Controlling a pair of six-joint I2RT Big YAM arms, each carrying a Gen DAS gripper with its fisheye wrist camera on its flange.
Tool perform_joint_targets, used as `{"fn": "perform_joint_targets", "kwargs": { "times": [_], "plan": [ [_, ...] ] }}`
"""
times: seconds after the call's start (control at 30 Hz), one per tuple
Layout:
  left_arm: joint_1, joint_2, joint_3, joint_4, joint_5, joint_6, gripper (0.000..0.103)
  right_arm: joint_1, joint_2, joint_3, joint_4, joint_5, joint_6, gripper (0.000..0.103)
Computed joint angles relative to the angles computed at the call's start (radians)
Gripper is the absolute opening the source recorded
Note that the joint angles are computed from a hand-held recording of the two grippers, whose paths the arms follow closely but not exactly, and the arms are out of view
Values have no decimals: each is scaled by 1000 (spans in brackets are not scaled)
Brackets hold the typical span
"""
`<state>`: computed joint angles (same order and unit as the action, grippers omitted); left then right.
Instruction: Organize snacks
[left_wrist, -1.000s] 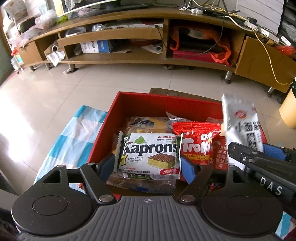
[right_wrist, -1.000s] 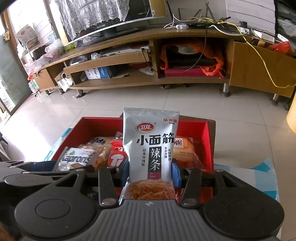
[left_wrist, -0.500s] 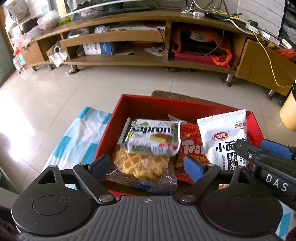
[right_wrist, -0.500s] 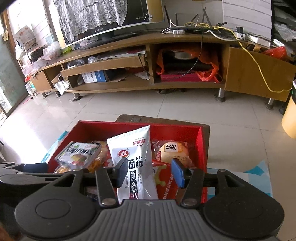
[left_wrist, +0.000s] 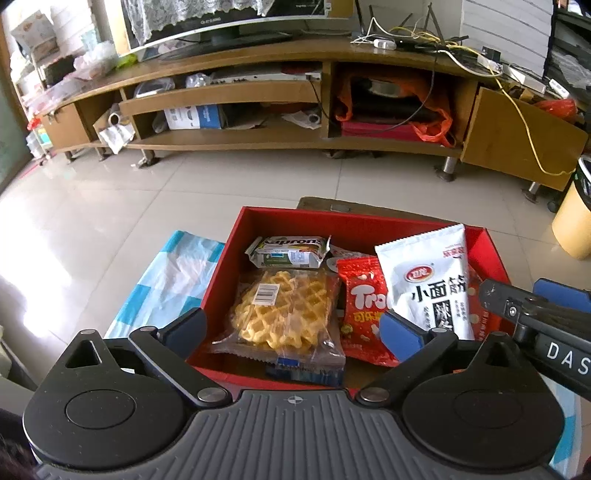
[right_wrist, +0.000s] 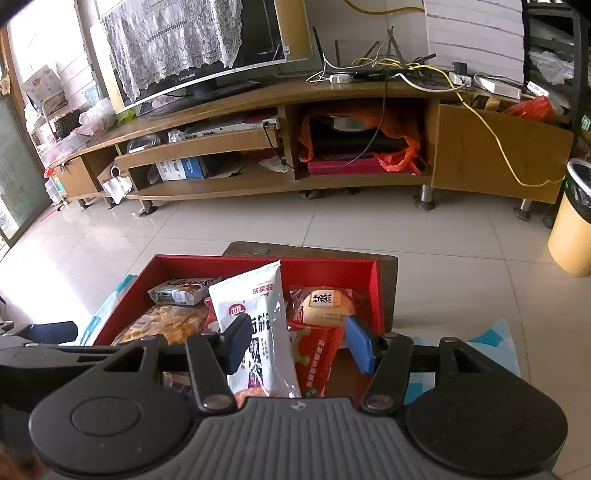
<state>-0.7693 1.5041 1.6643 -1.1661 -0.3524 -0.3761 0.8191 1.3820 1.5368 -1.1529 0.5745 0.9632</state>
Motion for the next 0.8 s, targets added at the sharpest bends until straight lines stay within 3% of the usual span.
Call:
{"fn": "perform_joint_targets", "kwargs": {
  "times": [0.3, 0.8],
  "plan": [
    [-5, -73, -61, -19, 44, -39, 103, 65, -29, -1, -89, 35, 100, 55],
    [-60, -196, -191, -67, 28, -97, 103, 207, -57, -19, -213, 42, 252, 60]
  ]
}}
